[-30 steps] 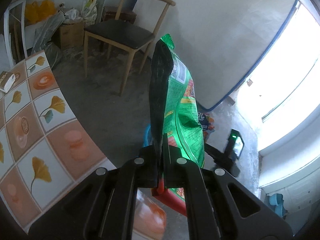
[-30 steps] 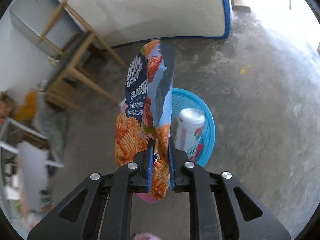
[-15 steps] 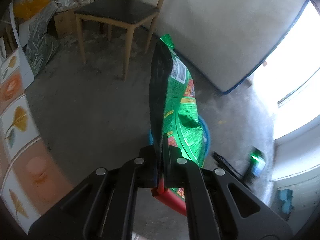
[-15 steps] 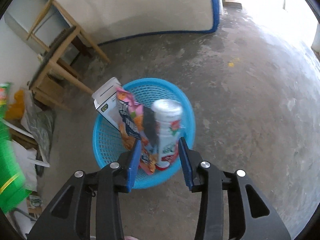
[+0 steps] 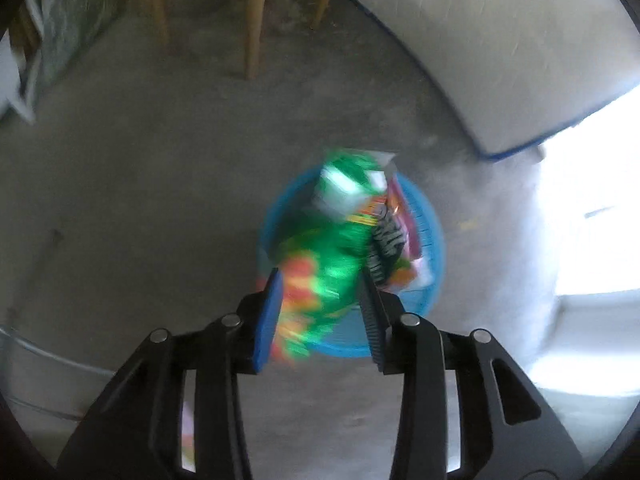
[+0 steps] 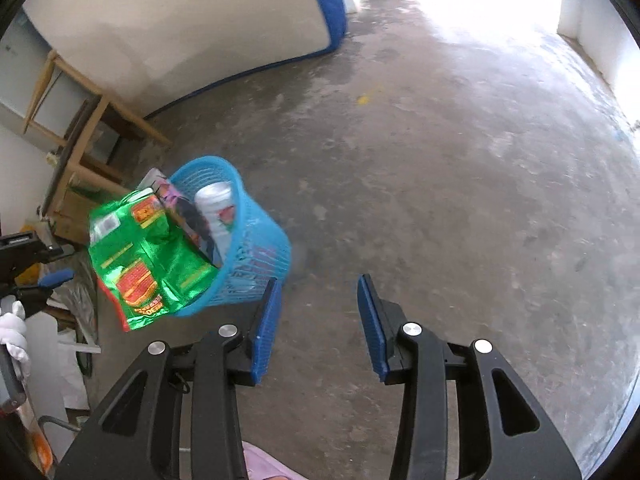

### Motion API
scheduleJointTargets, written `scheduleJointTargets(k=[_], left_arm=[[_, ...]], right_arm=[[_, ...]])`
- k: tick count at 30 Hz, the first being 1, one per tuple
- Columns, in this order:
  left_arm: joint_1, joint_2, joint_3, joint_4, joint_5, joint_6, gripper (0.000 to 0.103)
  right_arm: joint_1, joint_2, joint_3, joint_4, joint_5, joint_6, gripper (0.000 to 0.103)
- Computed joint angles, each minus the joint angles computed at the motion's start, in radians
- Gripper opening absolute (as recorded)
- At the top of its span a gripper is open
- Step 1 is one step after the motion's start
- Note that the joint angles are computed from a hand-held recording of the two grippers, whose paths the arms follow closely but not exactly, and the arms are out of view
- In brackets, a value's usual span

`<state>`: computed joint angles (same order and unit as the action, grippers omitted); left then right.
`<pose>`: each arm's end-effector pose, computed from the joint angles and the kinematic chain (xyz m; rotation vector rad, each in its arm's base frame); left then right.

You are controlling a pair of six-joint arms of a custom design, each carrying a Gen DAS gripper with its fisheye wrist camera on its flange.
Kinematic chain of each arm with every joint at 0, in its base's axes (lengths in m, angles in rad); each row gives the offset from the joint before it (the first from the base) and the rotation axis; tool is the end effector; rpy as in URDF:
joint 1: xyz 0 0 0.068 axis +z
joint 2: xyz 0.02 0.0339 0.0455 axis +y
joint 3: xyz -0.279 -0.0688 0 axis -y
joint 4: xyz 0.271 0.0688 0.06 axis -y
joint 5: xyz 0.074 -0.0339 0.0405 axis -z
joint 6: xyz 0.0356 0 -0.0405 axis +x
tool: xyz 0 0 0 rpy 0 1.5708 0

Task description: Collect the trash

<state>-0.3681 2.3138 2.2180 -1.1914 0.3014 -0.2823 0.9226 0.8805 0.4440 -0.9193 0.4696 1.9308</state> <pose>0.4762 -0.1950 0.2491 0.1884 2.9135 -0.5531 0.0949 0.0986 0.1651 1.3354 2.2796 0.1913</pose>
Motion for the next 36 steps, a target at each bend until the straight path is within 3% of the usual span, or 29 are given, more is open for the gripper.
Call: scheduleJointTargets(k=[5, 10, 14, 20, 26, 29, 33, 36], left_arm=[[0.035, -0.141, -0.121, 0.058, 0.069, 0.031, 0.04], [0.081, -0.219, -0.066, 0.008, 0.135, 0.083, 0.041], [0.138, -0.365, -0.085, -0.035, 0.203, 0.182, 0.049], [0.252, -0.734, -0.314, -0.01, 0.228, 0.398, 0.073], [0.501, -1.021, -0.482, -0.064, 0.303, 0.498, 0.086], [0.708, -1.134, -0.545, -0.125, 0.372, 0.574, 0.089], [0.991, -1.219, -0.606, -0.202, 0.451, 0.687, 0.091], [1.193, -1.232, -0.615, -0.262, 0.495, 0.752, 0.094]], right_arm=[[0.033, -0.051, -0.031, -0.02, 0.001, 0.061, 0.039], [0.054, 0.003, 0.045, 0.006, 0.047, 0.016, 0.039], [0.061, 0.059, 0.144, 0.008, 0.092, -0.06, 0.039], [0.15, 0.156, 0.367, -0.062, 0.208, -0.181, 0.04], [0.338, 0.346, 0.702, -0.239, 0.388, -0.273, 0.059], [0.423, 0.483, 0.896, -0.33, 0.465, -0.35, 0.074], [0.483, 0.646, 1.119, -0.345, 0.507, -0.525, 0.091], [0.487, 0.751, 1.269, -0.316, 0.493, -0.668, 0.095]])
